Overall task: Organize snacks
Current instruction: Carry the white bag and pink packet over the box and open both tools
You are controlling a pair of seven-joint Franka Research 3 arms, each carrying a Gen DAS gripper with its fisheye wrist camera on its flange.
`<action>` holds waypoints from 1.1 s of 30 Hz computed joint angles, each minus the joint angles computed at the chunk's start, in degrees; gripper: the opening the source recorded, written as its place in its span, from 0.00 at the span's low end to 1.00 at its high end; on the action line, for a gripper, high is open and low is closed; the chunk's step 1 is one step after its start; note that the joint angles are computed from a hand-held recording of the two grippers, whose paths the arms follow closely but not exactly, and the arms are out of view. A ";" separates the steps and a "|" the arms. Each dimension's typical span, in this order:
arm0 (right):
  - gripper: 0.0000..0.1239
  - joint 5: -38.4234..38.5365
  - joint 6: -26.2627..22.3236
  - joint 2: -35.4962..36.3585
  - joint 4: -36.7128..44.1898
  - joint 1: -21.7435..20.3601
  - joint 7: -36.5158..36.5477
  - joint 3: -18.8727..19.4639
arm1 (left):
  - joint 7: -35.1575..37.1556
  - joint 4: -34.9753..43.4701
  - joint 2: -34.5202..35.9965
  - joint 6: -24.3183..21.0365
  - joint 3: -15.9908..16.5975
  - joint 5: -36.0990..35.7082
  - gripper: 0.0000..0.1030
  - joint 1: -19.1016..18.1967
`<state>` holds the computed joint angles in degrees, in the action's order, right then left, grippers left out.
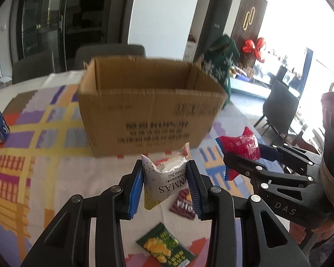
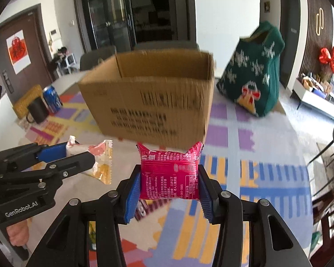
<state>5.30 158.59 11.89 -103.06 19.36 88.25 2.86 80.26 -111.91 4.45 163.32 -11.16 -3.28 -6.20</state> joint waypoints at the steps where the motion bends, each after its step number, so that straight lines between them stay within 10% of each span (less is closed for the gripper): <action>1: 0.39 0.17 0.29 0.19 0.56 -0.03 -0.16 0.08 | -0.43 0.52 0.08 0.38 0.18 0.51 0.37 0.03; 19: 0.39 -0.53 2.93 6.28 14.74 1.42 0.19 -0.52 | -11.11 10.89 4.25 2.89 2.89 15.93 0.37 1.10; 33: 0.39 0.03 -5.95 17.95 34.13 2.20 -1.90 -1.49 | -9.20 23.06 11.96 -3.43 2.54 16.20 0.37 2.19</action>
